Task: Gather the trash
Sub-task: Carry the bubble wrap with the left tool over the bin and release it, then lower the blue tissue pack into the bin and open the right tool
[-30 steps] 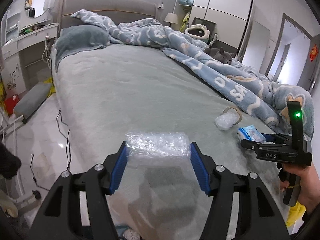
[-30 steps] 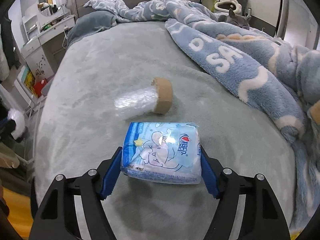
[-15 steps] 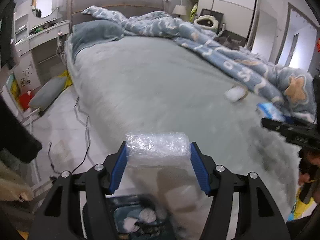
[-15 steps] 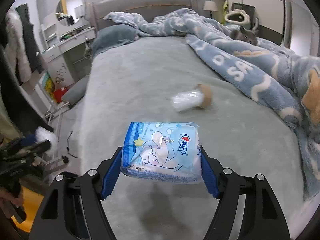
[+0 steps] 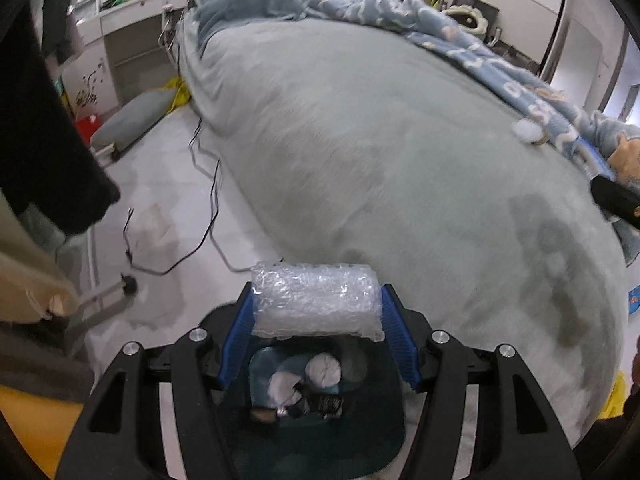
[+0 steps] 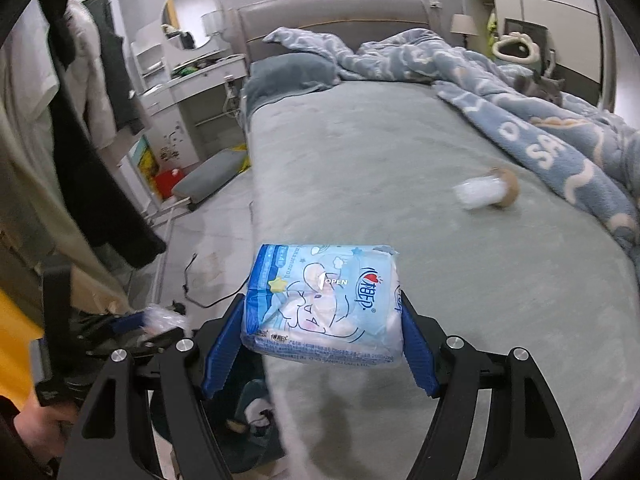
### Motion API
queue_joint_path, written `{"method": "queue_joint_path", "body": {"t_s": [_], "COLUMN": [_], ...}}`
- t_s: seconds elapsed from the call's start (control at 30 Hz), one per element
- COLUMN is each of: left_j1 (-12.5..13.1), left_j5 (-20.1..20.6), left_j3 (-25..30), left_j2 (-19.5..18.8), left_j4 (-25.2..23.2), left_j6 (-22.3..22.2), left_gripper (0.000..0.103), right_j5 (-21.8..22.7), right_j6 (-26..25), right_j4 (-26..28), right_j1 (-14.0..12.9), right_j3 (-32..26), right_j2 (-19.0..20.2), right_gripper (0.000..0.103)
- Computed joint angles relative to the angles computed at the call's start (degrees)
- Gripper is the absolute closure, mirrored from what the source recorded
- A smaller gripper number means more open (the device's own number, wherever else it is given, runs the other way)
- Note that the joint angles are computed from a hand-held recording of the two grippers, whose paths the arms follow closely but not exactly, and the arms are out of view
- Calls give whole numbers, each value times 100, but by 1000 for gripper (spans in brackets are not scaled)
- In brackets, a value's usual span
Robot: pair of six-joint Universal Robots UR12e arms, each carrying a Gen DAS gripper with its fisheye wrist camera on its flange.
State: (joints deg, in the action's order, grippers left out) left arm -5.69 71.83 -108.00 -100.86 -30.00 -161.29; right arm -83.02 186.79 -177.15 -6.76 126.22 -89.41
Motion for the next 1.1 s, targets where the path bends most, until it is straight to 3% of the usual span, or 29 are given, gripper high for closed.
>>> {"method": "queue_joint_path", "body": {"t_s": [0.5,0.83,0.93,1.1], "left_j1": [346,450,527,624], "left_j5": [488,911,857,651], "left_j3": [-253,-126,-114,-118], "left_j2": [-43,-113,-108,-51], "left_j4": [-1033,-1965,-2113,-2139], "left_j6": [20,162,161,330], "left_gripper": [39,35,26,21], "right_j5": [-172,-335,-339,-362], "right_j6": [-287,-525,-516,-484], "right_j4": [271,659,751,932], "right_j1": [810,1144,1208,1286], "right_j3": [-144,-417,-482,-599], "right_j2": [234,620,714,853], "right_gripper": [30,30,30,30]}}
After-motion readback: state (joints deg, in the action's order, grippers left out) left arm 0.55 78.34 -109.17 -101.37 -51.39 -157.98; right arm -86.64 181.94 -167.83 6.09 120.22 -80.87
